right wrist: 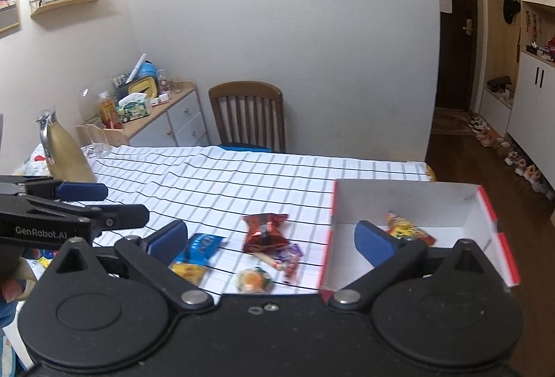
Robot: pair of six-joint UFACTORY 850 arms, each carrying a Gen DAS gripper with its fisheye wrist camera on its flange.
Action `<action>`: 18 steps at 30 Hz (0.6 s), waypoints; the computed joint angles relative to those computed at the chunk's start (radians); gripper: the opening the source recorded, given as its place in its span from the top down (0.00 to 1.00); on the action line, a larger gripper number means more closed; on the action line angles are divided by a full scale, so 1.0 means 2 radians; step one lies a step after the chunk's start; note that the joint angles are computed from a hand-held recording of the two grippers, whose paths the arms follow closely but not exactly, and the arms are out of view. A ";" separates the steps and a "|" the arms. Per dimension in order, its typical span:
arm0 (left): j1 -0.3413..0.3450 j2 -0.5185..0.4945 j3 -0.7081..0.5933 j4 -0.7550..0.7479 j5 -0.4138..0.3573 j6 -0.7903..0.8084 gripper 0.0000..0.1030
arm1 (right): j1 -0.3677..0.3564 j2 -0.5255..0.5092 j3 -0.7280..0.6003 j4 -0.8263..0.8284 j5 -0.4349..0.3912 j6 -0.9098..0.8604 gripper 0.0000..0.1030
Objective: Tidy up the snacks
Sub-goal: 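Move both tools back over the remaining snacks on the table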
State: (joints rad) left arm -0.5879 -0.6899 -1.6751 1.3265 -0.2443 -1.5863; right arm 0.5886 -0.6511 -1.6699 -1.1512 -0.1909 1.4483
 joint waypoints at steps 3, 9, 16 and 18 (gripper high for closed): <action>0.013 0.012 0.025 0.035 -0.002 -0.036 0.17 | 0.011 -0.011 -0.012 -0.006 -0.009 0.011 0.00; 0.036 0.020 0.059 0.085 -0.007 -0.087 0.17 | 0.030 -0.048 -0.059 0.071 -0.042 -0.046 0.00; 0.059 0.010 0.075 0.057 0.018 -0.057 0.17 | 0.041 -0.093 -0.117 0.137 -0.076 -0.094 0.00; 0.063 0.003 0.075 0.040 0.026 -0.041 0.17 | 0.044 -0.108 -0.137 0.158 -0.086 -0.112 0.00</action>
State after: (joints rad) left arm -0.4619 -0.6837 -1.5253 1.4062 -0.1914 -1.6684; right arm 0.6768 -0.8676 -1.9441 -0.8358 -0.3623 1.2248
